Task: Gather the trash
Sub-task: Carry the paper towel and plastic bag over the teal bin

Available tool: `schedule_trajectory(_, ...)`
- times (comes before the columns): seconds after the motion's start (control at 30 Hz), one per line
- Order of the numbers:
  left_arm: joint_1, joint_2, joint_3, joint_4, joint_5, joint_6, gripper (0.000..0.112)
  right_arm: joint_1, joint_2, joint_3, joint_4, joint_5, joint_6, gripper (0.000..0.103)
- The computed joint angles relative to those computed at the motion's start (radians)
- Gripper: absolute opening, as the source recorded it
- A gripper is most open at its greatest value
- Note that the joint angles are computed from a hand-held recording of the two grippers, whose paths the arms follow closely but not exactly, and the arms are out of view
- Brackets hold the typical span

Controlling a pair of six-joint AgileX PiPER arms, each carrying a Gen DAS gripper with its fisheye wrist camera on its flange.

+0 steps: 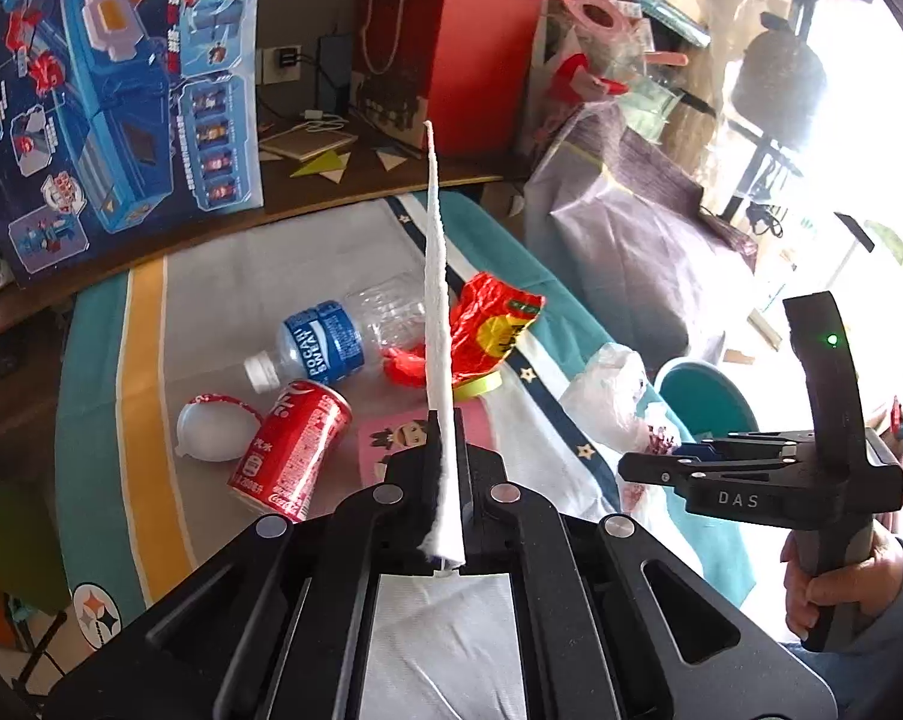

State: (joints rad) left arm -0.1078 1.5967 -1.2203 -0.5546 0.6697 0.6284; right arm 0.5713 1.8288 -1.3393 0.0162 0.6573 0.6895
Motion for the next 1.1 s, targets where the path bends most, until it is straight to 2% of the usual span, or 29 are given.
schedule_trajectory(0.3, -0.156, 0.004, -0.029, 0.031, 0.022, -0.069, 0.002, -0.071, -0.214, 0.219, -0.050, -0.081, 0.070, 0.028)
schedule_trajectory(0.6, -0.370, 0.127, -0.191, 0.111, 0.057, -0.169, 0.002, -0.244, -0.472, 0.468, -0.068, -0.115, 0.070, 0.028)
schedule_trajectory(0.7, -0.442, 0.183, -0.255, 0.143, 0.065, -0.213, 0.002, -0.341, -0.543, 0.557, 0.008, -0.140, -0.016, 0.028)
schedule_trajectory(0.87, -0.546, 0.283, -0.356, 0.174, 0.082, -0.268, 0.002, -0.536, -0.623, 0.680, 0.200, -0.167, -0.249, 0.028)
schedule_trajectory(1.1, -0.645, 0.444, -0.525, 0.206, 0.126, -0.330, 0.002, -0.781, -0.646, 0.746, 0.403, -0.137, -0.563, 0.029)
